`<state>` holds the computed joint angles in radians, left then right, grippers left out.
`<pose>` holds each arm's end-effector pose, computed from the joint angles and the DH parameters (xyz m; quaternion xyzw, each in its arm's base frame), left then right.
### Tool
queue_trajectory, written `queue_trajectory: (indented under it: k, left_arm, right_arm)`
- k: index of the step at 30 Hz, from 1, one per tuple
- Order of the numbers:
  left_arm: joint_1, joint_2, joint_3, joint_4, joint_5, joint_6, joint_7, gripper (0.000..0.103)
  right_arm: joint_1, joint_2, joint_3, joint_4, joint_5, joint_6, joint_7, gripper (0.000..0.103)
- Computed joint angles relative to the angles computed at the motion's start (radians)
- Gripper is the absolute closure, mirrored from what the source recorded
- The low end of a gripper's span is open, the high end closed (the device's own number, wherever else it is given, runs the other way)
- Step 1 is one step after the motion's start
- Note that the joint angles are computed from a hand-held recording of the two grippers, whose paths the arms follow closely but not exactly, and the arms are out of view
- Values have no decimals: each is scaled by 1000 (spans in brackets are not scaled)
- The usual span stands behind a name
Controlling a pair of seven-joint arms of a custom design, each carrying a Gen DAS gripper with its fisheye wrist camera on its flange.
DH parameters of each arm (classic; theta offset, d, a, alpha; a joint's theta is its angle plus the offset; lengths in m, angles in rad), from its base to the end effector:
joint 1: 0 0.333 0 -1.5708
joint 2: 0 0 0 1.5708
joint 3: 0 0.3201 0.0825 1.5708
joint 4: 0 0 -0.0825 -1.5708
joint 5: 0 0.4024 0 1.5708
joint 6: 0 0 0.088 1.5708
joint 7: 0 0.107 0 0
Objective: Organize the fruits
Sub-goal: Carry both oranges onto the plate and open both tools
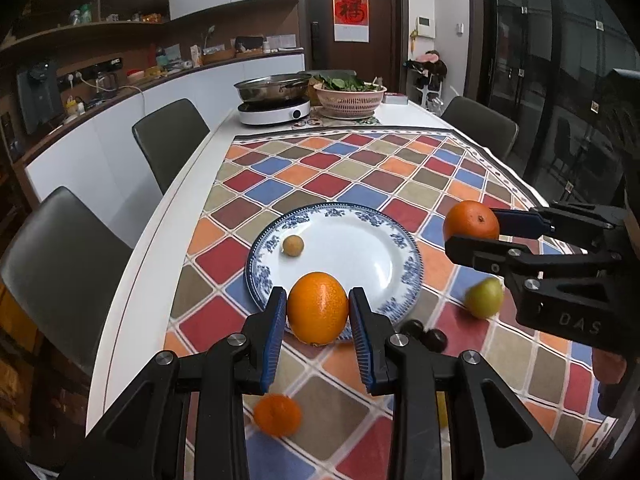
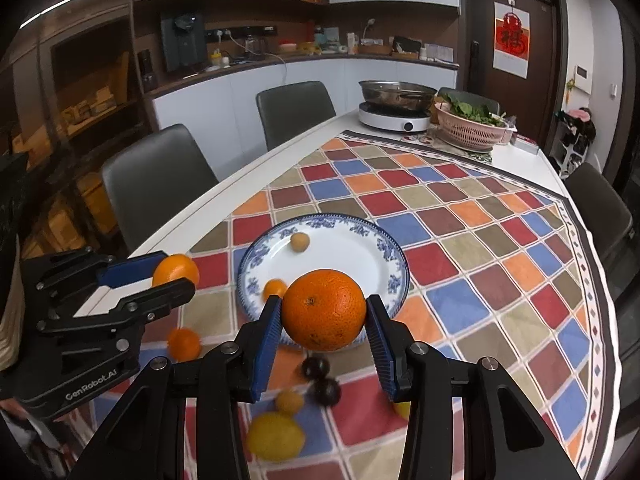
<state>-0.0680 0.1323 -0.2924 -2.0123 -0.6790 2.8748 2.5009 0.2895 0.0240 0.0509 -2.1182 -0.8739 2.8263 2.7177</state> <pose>0.6100 -0.1850 0.4608 -0.3952 0.8285 -0.3479 0.1906 0.5520 0.2364 0.4603 -0.6290 0.6673 -0.2705 0.2931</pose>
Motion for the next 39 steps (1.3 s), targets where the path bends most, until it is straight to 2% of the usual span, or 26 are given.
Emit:
queue_trajectory:
  k: [3, 8, 16, 20, 28, 29, 32, 34, 38, 39]
  left_arm:
    - [-1, 56, 5, 63, 55, -21, -36, 71]
    - [10, 161, -4, 178, 189, -61, -136, 71]
    - [3, 339, 0, 399, 412, -200, -333, 71]
    - [-9, 400, 5, 474, 501, -252, -405, 71]
    - [-6, 455, -11, 550, 565, -314, -455, 70]
    - [-4, 456, -14, 553, 566, -316, -456, 68]
    - [9, 442, -27, 534, 557, -301, -448, 58]
    - [13, 419, -29, 505, 556, -280, -447, 58]
    - [31, 359, -40, 430, 534, -241, -434, 57]
    - [33, 340, -39, 405, 530, -224, -436, 57]
  right_arm:
    - [-2, 50, -11, 49, 59, -8, -62, 60]
    - [11, 132, -38, 129, 229, -24, -231, 60]
    - [21, 273, -69, 286, 497, -117, -481, 60]
    - [33, 318, -88, 327, 590, -141, -547, 60]
    - [60, 355, -125, 351, 654, -140, -586, 60]
    - [60, 357, -127, 352, 660, -139, -587, 60]
    - [60, 356, -132, 348, 680, -135, -587, 59]
    - [68, 347, -142, 333, 674, -121, -573, 54]
    - [104, 306, -180, 293, 595, -103, -484, 52]
    - [112, 291, -187, 279, 570, -101, -455, 48]
